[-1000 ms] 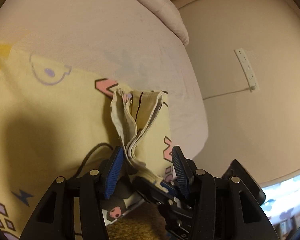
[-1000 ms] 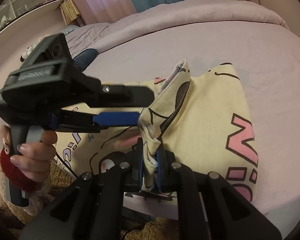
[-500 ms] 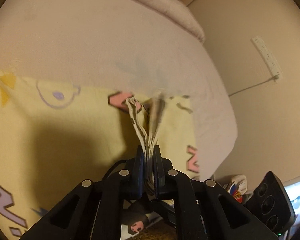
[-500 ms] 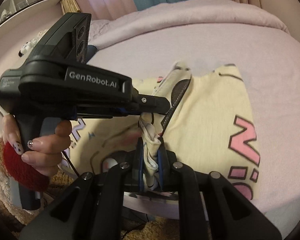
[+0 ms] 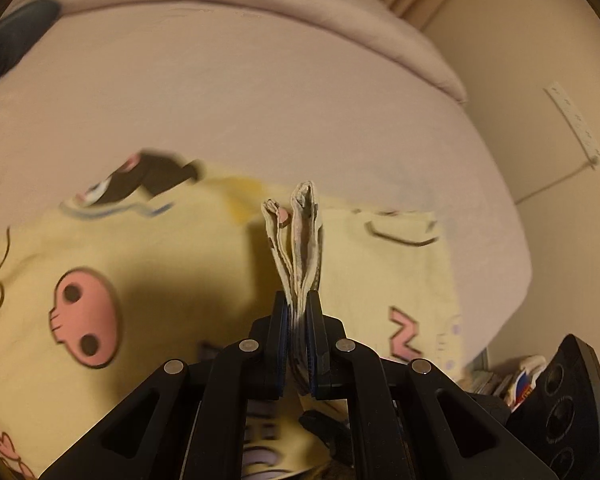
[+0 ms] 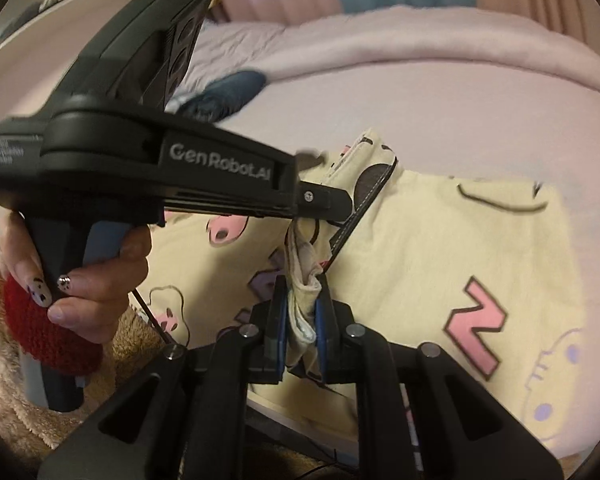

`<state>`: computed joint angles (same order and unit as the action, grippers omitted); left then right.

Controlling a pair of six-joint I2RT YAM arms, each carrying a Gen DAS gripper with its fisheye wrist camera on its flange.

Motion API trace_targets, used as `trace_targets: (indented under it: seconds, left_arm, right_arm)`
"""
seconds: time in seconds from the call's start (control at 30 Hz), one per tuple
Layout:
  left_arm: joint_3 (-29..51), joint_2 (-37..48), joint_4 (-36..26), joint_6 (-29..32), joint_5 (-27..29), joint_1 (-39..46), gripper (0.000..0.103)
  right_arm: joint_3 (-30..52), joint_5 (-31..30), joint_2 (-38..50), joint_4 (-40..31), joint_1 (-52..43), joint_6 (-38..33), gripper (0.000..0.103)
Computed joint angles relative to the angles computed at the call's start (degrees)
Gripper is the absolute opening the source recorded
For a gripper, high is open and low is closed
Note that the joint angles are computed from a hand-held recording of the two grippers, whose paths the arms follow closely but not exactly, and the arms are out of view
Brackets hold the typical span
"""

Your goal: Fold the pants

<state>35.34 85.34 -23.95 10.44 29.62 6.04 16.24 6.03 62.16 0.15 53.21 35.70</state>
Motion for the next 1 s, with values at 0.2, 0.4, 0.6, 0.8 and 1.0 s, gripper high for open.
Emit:
trace_targets:
  seconds: [0.2, 0.4, 0.6, 0.8, 1.0]
  left_arm:
    - [-0.81, 0.23, -0.19, 4.04, 1.15, 4.07, 0.006]
    - [1.39, 6.0, 1.4, 3.57, 0.8, 5.3, 0.006]
    - [1.83, 8.03, 2.59, 2.01, 1.61, 5.34, 0.006]
    - [-0.69, -2.69, 0.25, 3.61, -3.84, 7.78, 0.008]
    - [-4.6, -13.82, -1.57, 5.25, -1.32, 9.22, 0.01]
  right_arm:
    - [3.06, -1.48, 10.34, 4.48, 0.81, -0.1, 0.014]
    - [3.94, -2.1, 13.31, 6.48, 0.66, -0.78, 0.015]
    - [2.08, -5.31, 16.53, 11.24, -2.48, -0.94, 0.018]
    - [2.71, -5.13, 8.64, 1.27, -2.69, -0.47, 0.06]
    - [-1.45, 5.9, -10.92, -14.79, -2.02, 2.64, 0.065]
